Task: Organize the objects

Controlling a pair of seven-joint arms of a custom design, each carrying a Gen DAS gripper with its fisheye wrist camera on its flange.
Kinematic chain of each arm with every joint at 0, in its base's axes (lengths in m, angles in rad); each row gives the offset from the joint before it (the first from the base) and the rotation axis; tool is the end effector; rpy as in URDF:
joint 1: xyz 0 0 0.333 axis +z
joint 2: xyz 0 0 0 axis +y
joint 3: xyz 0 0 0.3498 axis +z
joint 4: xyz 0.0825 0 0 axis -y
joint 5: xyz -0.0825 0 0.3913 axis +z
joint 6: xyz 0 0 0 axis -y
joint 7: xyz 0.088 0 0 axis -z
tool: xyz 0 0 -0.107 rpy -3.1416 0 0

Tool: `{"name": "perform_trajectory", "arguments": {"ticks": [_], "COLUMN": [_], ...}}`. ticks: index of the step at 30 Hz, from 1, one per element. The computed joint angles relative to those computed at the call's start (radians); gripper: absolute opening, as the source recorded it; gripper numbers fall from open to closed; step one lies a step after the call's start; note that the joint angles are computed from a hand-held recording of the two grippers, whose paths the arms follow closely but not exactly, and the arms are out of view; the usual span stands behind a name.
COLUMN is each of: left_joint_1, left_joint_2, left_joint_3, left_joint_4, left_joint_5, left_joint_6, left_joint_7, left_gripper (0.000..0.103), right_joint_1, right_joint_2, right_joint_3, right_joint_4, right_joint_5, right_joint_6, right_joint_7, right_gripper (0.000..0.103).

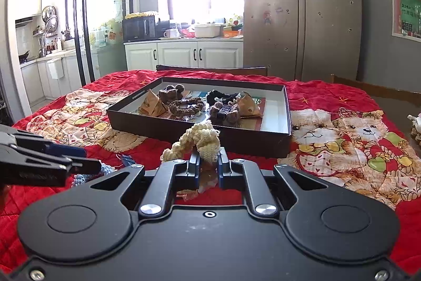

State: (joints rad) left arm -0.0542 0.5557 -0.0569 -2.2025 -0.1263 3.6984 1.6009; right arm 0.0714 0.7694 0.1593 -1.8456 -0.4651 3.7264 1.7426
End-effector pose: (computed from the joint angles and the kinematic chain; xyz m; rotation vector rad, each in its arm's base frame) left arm 0.6131 -0.0486 0.2622 -1.6931 1.6536 -0.8910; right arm 0.6694 0.1946 0.2658 -1.7892 1.0680 -0.6353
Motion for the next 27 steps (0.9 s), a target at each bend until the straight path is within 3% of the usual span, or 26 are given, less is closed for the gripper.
{"name": "perform_trajectory", "arguments": {"ticks": [5,8,13,15,27], "left_joint_1": [-0.016,-0.014,-0.016,-0.012,0.065], "left_joint_2": [0.015,0.024,0.030,0.031,-0.001], "left_joint_3": [0.019,0.021,0.022,0.017,-0.049], "left_joint_4": [0.018,0.027,0.025,0.025,-0.003], "left_joint_5": [-0.022,-0.020,-0.022,-0.018,0.115], "left_joint_6": [-0.048,-0.077,-0.057,-0.052,0.046], "left_joint_7": [0.018,0.019,0.020,0.015,-0.053], "left_gripper": [0.053,0.046,0.018,0.014,0.012], "right_joint_1": [-0.004,-0.005,-0.005,-0.009,-0.005], "right_joint_2": [0.003,0.004,0.008,0.009,0.007], "right_joint_3": [0.003,0.003,0.004,0.008,0.007], "right_joint_4": [0.002,0.003,0.007,0.007,0.012], "right_joint_5": [-0.007,-0.012,-0.010,-0.014,-0.019], "right_joint_6": [-0.004,-0.006,-0.011,-0.013,-0.004], "right_joint_7": [0.005,0.004,0.003,0.006,0.008], "right_gripper": [0.012,0.012,0.012,0.012,0.012]}}
